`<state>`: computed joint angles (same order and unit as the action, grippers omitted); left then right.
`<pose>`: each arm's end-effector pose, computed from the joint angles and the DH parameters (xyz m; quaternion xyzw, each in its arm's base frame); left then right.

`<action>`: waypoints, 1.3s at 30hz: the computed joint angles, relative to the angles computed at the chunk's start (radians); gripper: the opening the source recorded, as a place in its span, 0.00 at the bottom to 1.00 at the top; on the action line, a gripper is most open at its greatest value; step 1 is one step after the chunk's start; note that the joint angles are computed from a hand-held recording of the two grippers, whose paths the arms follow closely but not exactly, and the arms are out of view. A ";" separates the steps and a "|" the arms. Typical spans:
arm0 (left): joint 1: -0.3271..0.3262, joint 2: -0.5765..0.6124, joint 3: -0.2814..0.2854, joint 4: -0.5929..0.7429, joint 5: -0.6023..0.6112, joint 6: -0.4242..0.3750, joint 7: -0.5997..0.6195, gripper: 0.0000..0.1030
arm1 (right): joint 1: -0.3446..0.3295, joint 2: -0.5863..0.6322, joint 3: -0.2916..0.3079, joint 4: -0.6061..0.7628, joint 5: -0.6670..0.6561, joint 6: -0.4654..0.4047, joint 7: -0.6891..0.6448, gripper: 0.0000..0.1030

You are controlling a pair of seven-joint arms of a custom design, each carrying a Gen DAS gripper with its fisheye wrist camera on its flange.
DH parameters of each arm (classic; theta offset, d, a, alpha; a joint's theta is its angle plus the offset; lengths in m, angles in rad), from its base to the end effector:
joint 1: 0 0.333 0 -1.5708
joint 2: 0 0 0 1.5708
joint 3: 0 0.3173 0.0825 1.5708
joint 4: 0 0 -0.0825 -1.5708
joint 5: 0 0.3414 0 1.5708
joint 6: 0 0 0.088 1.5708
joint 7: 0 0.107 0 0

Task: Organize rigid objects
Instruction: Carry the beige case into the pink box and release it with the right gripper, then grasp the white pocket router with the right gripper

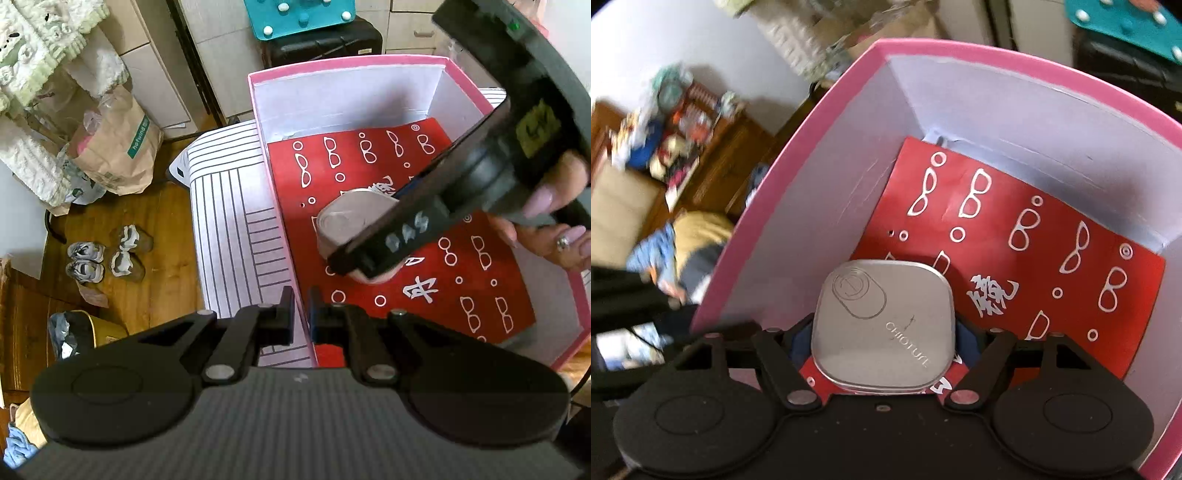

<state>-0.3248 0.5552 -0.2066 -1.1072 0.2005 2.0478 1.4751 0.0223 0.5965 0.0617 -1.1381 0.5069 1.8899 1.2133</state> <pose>0.6346 -0.3083 0.5494 -0.5248 0.8271 -0.1534 0.1301 0.6975 0.0817 0.4937 -0.7759 0.5699 0.0965 0.2528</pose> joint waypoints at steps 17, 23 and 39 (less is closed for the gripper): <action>0.016 -0.035 -0.008 -0.088 -0.004 0.093 0.021 0.07 | -0.065 -0.609 -0.117 -0.783 0.289 0.445 -0.440 0.81; 0.018 -0.044 -0.006 -0.104 -0.005 0.103 0.000 0.07 | -0.057 -0.716 -0.156 -0.942 0.203 0.543 -0.384 0.81; 0.026 -0.045 -0.010 -0.129 -0.009 0.154 -0.037 0.07 | 0.155 -0.714 -0.123 -1.278 0.568 1.191 -0.668 0.81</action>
<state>-0.2987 0.5102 -0.2165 -1.2363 0.1919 2.2020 1.4377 0.1769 -0.1180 -0.0612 -2.4162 1.0752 3.0808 0.5455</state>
